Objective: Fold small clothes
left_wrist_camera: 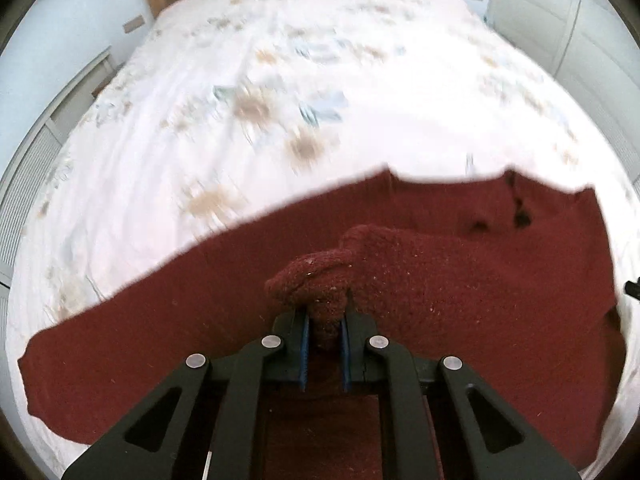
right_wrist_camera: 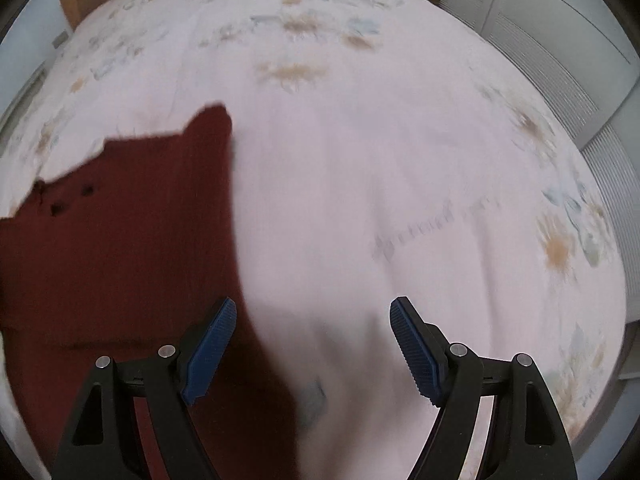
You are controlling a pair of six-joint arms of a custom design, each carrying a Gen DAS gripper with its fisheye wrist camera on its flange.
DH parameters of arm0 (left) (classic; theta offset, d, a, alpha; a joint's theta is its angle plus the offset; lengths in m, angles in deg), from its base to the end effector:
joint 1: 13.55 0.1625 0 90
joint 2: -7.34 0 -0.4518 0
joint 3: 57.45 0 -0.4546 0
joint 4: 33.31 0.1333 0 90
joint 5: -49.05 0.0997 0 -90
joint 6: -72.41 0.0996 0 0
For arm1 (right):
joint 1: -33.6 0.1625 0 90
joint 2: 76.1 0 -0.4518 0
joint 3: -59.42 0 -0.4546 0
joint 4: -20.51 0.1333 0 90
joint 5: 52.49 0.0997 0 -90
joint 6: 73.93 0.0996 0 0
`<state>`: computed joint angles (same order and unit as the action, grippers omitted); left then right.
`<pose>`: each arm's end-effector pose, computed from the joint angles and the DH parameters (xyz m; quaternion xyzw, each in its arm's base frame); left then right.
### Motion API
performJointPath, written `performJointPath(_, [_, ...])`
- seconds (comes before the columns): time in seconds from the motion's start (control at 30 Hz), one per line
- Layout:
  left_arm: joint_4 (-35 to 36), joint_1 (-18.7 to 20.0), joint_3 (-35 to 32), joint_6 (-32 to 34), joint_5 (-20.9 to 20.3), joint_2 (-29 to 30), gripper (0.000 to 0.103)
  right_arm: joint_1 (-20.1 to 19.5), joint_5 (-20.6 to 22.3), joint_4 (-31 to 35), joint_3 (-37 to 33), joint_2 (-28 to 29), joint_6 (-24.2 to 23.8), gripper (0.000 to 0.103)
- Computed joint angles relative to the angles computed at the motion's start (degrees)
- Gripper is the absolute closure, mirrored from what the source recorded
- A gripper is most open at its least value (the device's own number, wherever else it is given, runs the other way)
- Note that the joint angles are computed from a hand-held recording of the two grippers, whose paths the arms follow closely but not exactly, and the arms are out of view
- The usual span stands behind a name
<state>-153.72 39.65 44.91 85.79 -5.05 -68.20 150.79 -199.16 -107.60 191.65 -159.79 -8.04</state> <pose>-0.2197 -0.6137 0.3206 0.3945 0.8652 -0.0917 0.2956 0.2451 -0.3674 0.1990 -0.2497 -0.8413 0.2881 0.3832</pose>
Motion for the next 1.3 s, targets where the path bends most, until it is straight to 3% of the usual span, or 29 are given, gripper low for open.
performJointPath(0.13, [0.7, 0.5, -1.7, -0.3, -0.2, 0.1, 0.093, -3.5, 3.1, -16.0, -0.5, 3.1, -11.7, 0.023])
performJointPath(0.27, [2.2, 1.2, -1.9, -1.9, 0.5, 0.9, 0.093, -6.9, 7.1, -22.6, -2.6, 6.7, -17.9, 0.026])
performJointPath(0.3, [2.5, 1.4, -1.5, -2.1, 0.6, 0.6, 0.093, -7.3, 7.6, -23.1, -2.9, 7.3, -18.2, 0.034])
performJointPath(0.33, [2.1, 1.8, -1.5, -2.0, 0.8, 1.2, 0.093, -7.8, 8.1, -23.2, -3.2, 7.7, -18.7, 0.062])
performJointPath(0.37, [2.2, 1.9, -1.7, -2.2, 0.8, 1.7, 0.093, -8.3, 9.7, -25.5, -3.1, 8.1, -20.4, 0.078])
performJointPath(0.47, [3.2, 2.0, -1.8, -2.5, 0.6, 1.7, 0.093, -7.1, 7.5, -24.0, -3.9, 8.7, -19.6, 0.085])
performJointPath(0.6, [2.6, 1.8, -1.5, -2.0, -0.8, 1.8, 0.093, -5.2, 3.0, -24.5, -2.8, 7.6, -16.7, 0.086])
performJointPath(0.73, [1.0, 0.9, 0.5, -0.3, 0.3, 1.6, 0.093, -5.0, 1.9, -22.4, -2.5, 7.4, -15.4, 0.087])
performJointPath(1.0, [2.1, 2.7, 1.3, -1.4, 3.5, 2.9, 0.088, -6.7, 2.9, -23.7, -1.2, 7.7, -16.1, 0.081])
performJointPath(1.07, [0.8, 2.7, 1.9, -0.7, 4.1, 2.8, 0.086, -6.0, 1.8, -20.9, -1.7, 7.5, -14.9, 0.062])
performJointPath(1.13, [0.1, 2.4, 2.3, -0.8, 4.5, 2.5, 0.082, -5.4, 0.7, -17.8, -2.2, 7.1, -13.6, 0.05])
performJointPath(1.2, [2.1, 2.2, 1.8, -3.0, 5.6, 2.7, 0.058, -4.1, -0.5, -14.8, -2.7, 6.6, -12.1, 0.036])
performJointPath(1.23, [3.3, 2.1, 1.3, -4.0, 5.8, 2.8, 0.053, -3.7, -0.9, -14.4, -2.9, 6.7, -12.0, 0.026])
performJointPath(1.3, [5.2, 1.8, 0.5, -5.8, 6.4, 2.6, 0.042, -2.1, -2.3, -14.1, -3.5, 6.9, -12.1, 0.021])
